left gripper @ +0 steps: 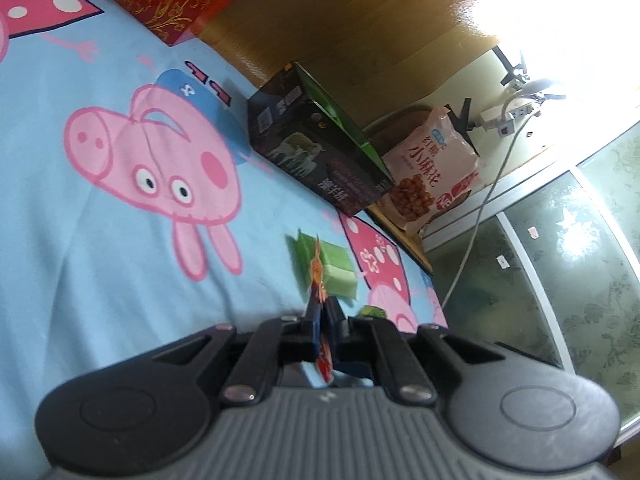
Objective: Organize snacks
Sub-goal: 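Carry the orange bag into the tin box and open the left gripper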
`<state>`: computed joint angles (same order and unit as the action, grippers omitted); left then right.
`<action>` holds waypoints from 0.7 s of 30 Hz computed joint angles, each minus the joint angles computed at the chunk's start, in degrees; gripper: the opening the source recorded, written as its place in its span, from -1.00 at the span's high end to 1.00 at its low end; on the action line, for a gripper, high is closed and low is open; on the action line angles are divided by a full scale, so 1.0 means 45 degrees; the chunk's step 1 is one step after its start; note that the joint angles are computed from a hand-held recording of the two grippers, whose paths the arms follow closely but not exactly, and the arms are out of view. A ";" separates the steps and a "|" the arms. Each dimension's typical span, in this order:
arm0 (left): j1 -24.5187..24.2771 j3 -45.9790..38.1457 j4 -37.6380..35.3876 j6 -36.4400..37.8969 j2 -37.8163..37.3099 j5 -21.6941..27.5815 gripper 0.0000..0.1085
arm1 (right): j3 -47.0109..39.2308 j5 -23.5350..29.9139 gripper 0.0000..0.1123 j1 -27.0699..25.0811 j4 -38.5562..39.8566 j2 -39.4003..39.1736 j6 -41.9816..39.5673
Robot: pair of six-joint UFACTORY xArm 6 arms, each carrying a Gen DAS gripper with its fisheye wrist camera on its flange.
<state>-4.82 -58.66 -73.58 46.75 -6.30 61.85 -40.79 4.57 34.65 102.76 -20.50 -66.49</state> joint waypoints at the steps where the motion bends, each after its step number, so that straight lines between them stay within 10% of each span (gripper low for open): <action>1: 0.0067 0.0018 -0.0053 0.0008 -0.0061 0.0144 0.93 | -0.0084 0.0346 -0.25 -0.0195 0.0105 0.0109 -0.0018; 13: 0.0168 0.0205 -0.0191 0.0249 -0.0604 0.0216 0.92 | 0.0817 0.5453 -0.09 -0.2643 0.3975 -0.0369 -0.1771; 16: -0.0064 0.0117 0.0028 0.0280 -0.0563 0.0004 0.92 | 0.1083 0.4797 0.27 -0.2621 0.4934 -0.0846 -0.2261; 21: -0.1065 -0.0378 0.0604 0.0293 -0.0192 -0.0540 0.92 | 0.1544 0.3467 0.28 -0.2459 0.6059 -0.1851 -0.3267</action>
<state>-9.61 -60.36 -70.86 48.07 -7.16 59.42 -33.85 20.17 23.58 130.02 -28.83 -81.19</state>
